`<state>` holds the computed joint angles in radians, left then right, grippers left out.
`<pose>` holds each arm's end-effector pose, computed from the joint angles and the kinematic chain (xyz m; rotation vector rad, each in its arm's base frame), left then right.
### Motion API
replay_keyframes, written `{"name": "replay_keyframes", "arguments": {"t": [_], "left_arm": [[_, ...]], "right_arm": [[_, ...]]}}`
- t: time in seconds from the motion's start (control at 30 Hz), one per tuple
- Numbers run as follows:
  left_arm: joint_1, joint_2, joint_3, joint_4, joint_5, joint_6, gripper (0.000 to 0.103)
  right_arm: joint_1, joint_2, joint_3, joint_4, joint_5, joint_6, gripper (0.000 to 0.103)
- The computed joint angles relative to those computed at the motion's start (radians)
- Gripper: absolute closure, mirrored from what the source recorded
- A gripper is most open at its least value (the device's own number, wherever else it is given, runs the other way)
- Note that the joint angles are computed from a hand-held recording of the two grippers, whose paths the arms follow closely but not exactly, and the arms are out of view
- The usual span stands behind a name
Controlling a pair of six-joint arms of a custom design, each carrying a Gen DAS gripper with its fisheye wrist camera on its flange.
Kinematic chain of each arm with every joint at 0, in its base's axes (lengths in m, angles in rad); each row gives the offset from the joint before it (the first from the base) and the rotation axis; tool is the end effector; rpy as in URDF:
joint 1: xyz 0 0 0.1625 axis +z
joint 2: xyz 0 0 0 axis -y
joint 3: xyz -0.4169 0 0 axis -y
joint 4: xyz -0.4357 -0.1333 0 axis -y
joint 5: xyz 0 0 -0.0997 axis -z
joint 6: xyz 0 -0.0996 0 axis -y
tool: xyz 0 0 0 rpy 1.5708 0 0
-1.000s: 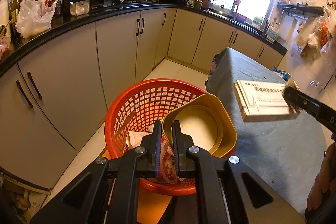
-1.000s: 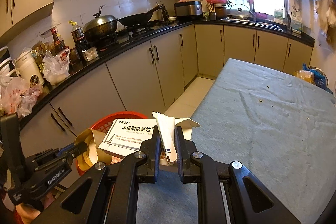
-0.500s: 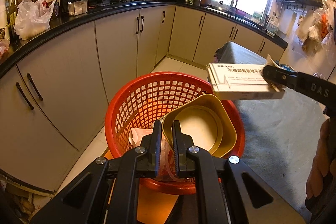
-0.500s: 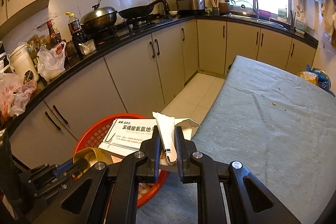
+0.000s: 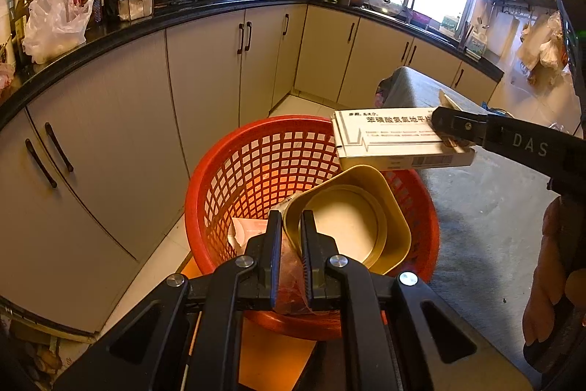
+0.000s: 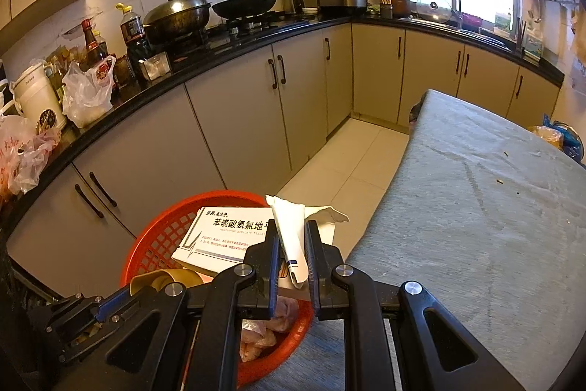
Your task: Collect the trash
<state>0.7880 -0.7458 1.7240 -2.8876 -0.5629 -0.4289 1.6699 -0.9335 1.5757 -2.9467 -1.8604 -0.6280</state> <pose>-0.3122 -0.6222 0.0670 0.1900 2.2852 -1.0377 0.1771 -0.7209 0.2325 0.7735 -2.4350 0.8489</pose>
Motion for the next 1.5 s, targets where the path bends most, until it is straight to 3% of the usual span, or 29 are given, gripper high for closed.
{"name": "replay_keyframes", "arguments": {"t": [0.4,0.53,0.7,0.83,0.97,1.03,1.17,1.37,1.5], "left_arm": [[0.016,0.004,-0.005,0.0,-0.015,0.001,0.093],[0.015,0.006,-0.004,-0.023,-0.02,0.022,0.092],[0.013,0.008,-0.001,-0.048,-0.01,0.03,0.076],[0.007,0.006,0.004,-0.063,-0.004,0.031,0.075],[0.0,0.008,0.001,-0.059,0.014,0.019,0.065],[-0.003,0.01,0.001,-0.062,0.027,0.016,0.065],[-0.011,0.014,0.001,-0.061,0.055,0.006,0.057],[-0.041,0.035,0.009,-0.094,0.196,-0.002,0.034],[-0.066,0.042,0.021,-0.084,0.267,-0.031,0.025]], "right_arm": [[0.002,0.05,-0.047,0.058,-0.013,0.028,0.087],[0.0,0.05,-0.049,0.086,-0.003,0.035,0.08],[-0.006,0.034,-0.04,0.087,0.01,0.043,0.072],[-0.007,0.019,-0.033,0.086,0.023,0.05,0.071],[-0.009,0.003,-0.02,0.084,0.03,0.06,0.067],[-0.011,-0.006,-0.014,0.082,0.035,0.065,0.058],[-0.01,-0.017,0.002,0.05,0.019,0.054,0.05],[-0.005,-0.033,0.055,-0.086,-0.053,-0.017,0.027],[-0.005,-0.053,0.103,-0.197,-0.076,-0.079,0.01]]}}
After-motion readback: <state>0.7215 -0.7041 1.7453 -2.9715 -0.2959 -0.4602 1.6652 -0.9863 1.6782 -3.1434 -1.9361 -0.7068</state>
